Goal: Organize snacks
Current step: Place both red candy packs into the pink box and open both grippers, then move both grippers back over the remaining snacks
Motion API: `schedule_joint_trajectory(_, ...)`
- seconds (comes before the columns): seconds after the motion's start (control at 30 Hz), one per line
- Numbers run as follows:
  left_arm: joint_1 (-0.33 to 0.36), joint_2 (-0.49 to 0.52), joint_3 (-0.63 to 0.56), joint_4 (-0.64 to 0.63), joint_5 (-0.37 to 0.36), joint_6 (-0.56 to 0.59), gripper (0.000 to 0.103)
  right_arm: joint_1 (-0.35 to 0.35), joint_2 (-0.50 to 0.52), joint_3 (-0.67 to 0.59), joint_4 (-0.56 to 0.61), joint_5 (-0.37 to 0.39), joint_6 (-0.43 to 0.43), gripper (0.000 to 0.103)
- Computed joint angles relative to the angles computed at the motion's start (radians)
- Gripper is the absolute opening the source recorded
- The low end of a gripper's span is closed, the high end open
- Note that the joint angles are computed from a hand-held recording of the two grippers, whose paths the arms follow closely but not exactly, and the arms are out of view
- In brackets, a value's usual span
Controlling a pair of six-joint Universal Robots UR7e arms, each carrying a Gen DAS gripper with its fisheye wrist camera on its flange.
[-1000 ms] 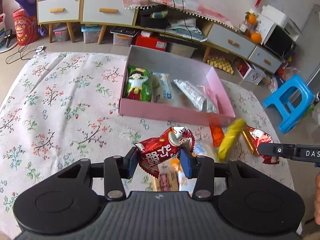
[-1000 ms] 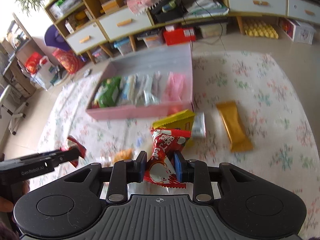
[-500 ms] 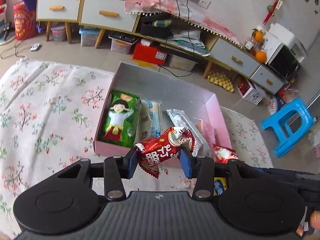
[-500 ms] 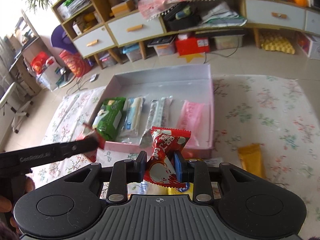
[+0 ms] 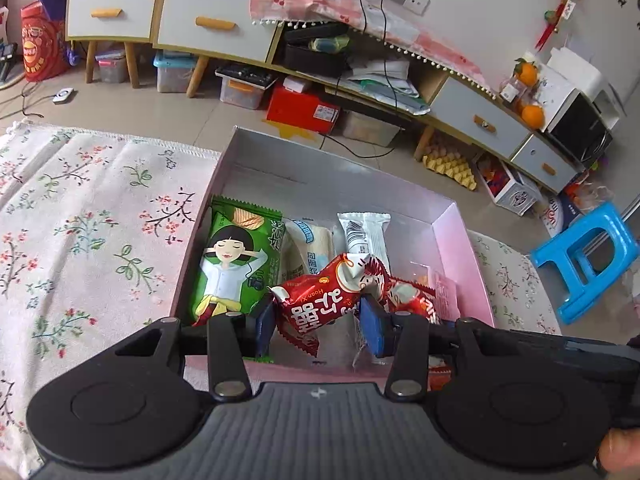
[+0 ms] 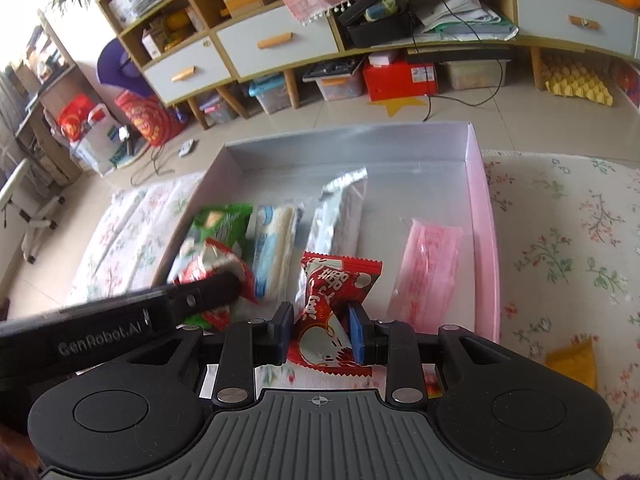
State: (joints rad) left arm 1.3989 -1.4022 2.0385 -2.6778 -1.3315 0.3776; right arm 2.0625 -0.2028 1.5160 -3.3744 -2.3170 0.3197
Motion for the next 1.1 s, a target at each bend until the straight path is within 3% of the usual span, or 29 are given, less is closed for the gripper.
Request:
schedule_joint_trajectory(0.23,0.002,-0.019,0.004,0.001,-0.017,-0.018,0.049,-0.006,0.01,-0.019,-0.029,-0.021,-0.009,0.038)
schedule_joint_trajectory(0.3,0.006,-0.029,0.001,0.009,-0.029,-0.027,0.054,-0.004,-0.002,-0.007,-0.023,-0.026,0.019,0.055)
schedule_joint_trajectory(0.33,0.004,-0.036,0.0,0.015,-0.027,-0.031,0.056,-0.003,-0.009,0.001,-0.024,-0.028,0.033,0.058)
schedule_joint_trajectory(0.53,-0.023,-0.088,0.038,-0.02,0.022,0.021,0.058,0.023,-0.036,0.019,-0.009,-0.04,0.054,0.058)
schedule_joint_trajectory(0.7,-0.035,-0.142,0.079,-0.078,0.056,0.067,0.059,0.059,-0.069,0.036,0.071,-0.049,0.105,0.06)
schedule_joint_trajectory(0.9,-0.056,-0.205,0.114,-0.03,0.085,0.083,0.059,0.123,-0.122,0.105,0.082,-0.034,0.113,0.066)
schedule_joint_trajectory(1.1,-0.078,-0.269,0.152,0.082,0.087,0.048,0.059,0.181,-0.151,0.158,0.151,-0.1,0.161,0.07)
